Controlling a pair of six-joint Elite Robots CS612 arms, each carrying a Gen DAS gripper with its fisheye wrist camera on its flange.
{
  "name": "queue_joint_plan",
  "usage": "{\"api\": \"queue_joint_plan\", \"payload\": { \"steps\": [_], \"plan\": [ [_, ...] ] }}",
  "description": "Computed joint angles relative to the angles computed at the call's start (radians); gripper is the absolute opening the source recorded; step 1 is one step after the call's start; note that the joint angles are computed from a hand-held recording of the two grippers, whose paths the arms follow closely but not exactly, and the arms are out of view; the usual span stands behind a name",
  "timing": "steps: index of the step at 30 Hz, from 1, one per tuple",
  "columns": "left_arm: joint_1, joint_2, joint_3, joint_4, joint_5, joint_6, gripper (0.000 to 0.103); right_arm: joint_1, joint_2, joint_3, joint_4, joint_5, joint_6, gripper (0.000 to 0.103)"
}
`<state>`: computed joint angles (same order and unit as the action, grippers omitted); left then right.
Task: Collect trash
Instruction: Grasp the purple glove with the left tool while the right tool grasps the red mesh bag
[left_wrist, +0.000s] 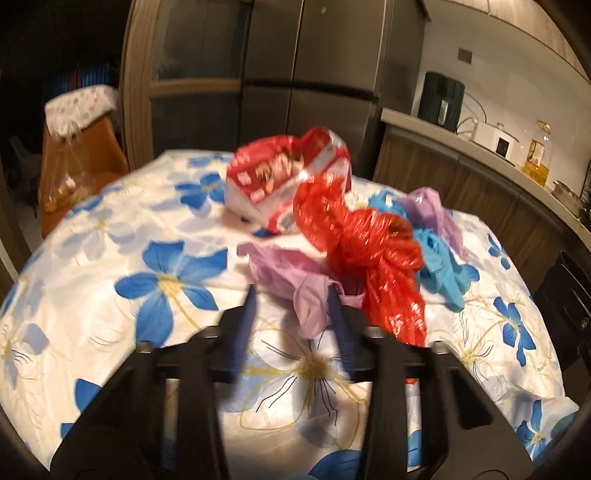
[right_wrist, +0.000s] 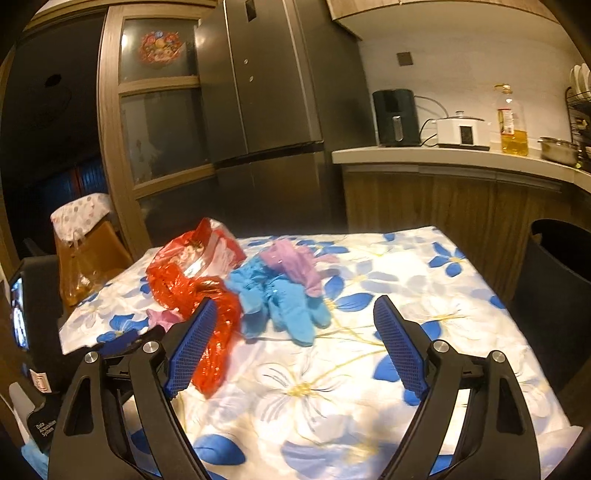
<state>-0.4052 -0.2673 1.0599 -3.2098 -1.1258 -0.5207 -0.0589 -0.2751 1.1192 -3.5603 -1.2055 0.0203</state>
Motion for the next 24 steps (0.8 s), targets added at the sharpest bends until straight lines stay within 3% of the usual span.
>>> {"api": "queue_joint_plan", "payload": {
  "steps": [2, 4, 8, 12, 18, 21, 24],
  "plan": [
    [0.009, 0.003, -0.003, 0.003, -0.048, -0.008, 0.006, 0.006, 0.006, -0.013, 0.02, 0.004, -0.004, 0.082],
    [0.016, 0.003, 0.003, -0.018, -0.086, -0.02, 0.001, 0.011, 0.011, -0.025, 0.045, 0.012, -0.009, 0.081],
    [0.02, -0.009, 0.046, -0.113, -0.109, -0.038, 0.0, 0.024, 0.025, -0.057, 0.102, 0.034, -0.014, 0.078],
    [0.019, -0.038, 0.118, -0.205, -0.077, -0.059, 0.0, 0.042, 0.043, -0.097, 0.179, 0.049, -0.051, 0.074],
    [0.018, -0.071, 0.196, -0.272, -0.027, -0.072, 0.0, 0.065, 0.067, -0.164, 0.315, 0.06, -0.094, 0.066],
    [0.02, -0.082, 0.218, -0.305, -0.017, -0.07, 0.0, 0.072, 0.07, -0.177, 0.363, 0.06, -0.129, 0.054],
    [0.019, -0.089, 0.229, -0.329, -0.005, -0.057, 0.0, 0.076, 0.069, -0.184, 0.411, 0.056, -0.159, 0.027]
  ]
}}
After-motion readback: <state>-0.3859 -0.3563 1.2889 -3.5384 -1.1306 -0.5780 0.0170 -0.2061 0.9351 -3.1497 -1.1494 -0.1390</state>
